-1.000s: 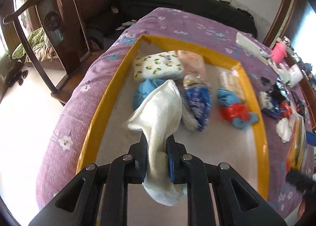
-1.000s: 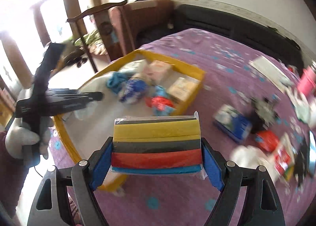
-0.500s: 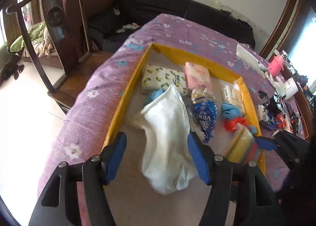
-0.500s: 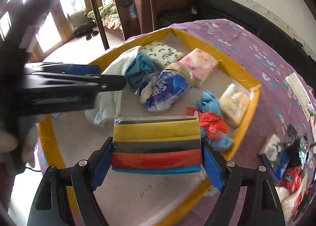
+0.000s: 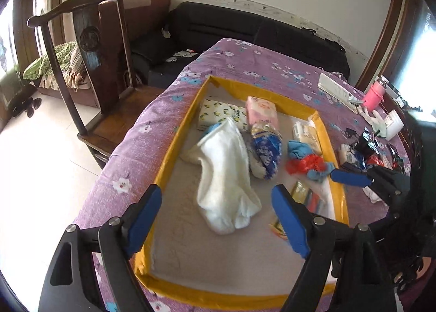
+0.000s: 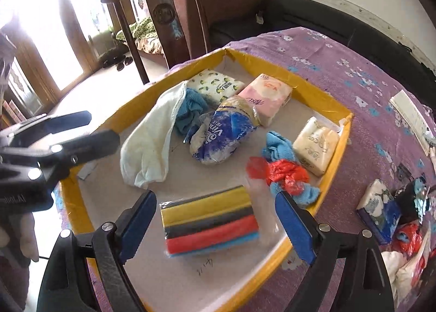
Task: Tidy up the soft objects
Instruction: 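Move both tools back over the pile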
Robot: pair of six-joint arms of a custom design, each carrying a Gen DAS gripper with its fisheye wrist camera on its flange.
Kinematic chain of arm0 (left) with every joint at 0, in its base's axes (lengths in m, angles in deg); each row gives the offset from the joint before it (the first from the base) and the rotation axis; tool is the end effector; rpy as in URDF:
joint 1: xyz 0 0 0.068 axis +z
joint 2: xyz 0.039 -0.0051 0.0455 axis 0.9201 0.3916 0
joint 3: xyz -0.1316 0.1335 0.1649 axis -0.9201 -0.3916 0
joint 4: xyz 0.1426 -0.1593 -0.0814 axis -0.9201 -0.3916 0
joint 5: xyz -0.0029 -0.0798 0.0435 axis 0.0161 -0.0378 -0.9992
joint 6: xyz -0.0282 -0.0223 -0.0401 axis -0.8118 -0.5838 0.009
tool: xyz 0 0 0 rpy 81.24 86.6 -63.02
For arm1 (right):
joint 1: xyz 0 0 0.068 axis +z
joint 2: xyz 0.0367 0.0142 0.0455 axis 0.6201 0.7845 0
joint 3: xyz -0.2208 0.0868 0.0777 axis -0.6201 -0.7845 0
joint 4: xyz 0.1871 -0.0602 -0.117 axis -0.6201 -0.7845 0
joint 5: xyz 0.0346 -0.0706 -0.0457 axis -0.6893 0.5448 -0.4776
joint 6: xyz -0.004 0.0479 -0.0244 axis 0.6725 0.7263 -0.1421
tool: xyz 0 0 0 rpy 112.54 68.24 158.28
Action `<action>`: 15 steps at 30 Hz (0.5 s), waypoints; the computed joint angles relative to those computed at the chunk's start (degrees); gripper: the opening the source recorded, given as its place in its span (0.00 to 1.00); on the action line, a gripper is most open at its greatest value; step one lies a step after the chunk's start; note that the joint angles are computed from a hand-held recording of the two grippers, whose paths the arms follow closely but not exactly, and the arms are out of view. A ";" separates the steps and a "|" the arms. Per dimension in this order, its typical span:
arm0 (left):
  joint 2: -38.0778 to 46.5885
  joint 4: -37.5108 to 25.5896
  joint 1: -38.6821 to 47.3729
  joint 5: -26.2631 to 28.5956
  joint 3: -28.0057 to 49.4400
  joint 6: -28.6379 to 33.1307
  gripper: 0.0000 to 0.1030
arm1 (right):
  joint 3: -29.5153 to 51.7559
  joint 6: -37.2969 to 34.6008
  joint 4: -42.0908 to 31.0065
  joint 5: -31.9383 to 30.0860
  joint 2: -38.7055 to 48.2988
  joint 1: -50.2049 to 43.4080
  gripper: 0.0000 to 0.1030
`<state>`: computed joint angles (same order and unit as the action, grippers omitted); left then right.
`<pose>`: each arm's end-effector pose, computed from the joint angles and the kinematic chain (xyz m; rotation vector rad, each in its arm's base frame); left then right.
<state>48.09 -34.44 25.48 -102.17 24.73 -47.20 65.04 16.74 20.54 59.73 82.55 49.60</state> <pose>0.1898 -0.1478 0.1109 -0.2636 2.4050 -0.1358 0.2565 0.0641 0.0903 -0.8964 2.3699 0.3848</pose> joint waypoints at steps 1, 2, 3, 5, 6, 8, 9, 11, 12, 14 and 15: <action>0.08 -1.39 -1.75 -1.36 0.78 -0.98 0.80 | -0.71 -0.34 -0.14 -0.53 -1.01 -0.65 0.89; 0.37 -2.74 -3.13 -2.54 1.74 -1.63 0.80 | -1.87 -0.80 -0.19 -1.33 -2.50 -1.68 0.89; 0.98 -4.18 -4.56 -3.74 2.94 -2.26 0.80 | -2.33 -1.09 -0.34 -1.69 -3.24 -2.30 0.89; 2.76 -7.89 -7.65 -6.53 6.16 -3.45 0.81 | -4.31 -1.94 -0.27 -2.65 -5.71 -4.42 0.89; 3.37 -9.34 -9.05 -8.03 7.43 -4.13 0.82 | -4.98 -2.65 -0.46 -3.14 -6.63 -5.58 0.90; 5.02 -12.77 -11.63 -10.68 10.53 -5.10 0.85 | -7.24 -4.44 -0.04 -3.94 -8.79 -8.26 0.90; 5.83 -14.24 -12.79 -11.69 12.09 -5.38 0.85 | -7.93 -5.29 -0.11 -4.53 -9.45 -9.61 0.90; 7.51 -16.70 -14.83 -13.07 14.95 -6.05 0.85 | -9.04 -7.79 -1.06 -6.50 -10.59 -13.53 0.90; 8.45 -17.86 -15.64 -13.57 16.44 -6.26 0.85 | -9.31 -8.91 -1.51 -7.25 -10.92 -15.26 0.90; 10.14 -19.89 -17.16 -14.47 19.07 -6.85 0.85 | -9.54 -11.59 -2.75 -9.05 -11.35 -19.63 0.90; 10.94 -20.80 -17.70 -14.67 20.33 -7.01 0.85 | -9.27 -12.83 -3.75 -10.04 -11.31 -21.62 0.90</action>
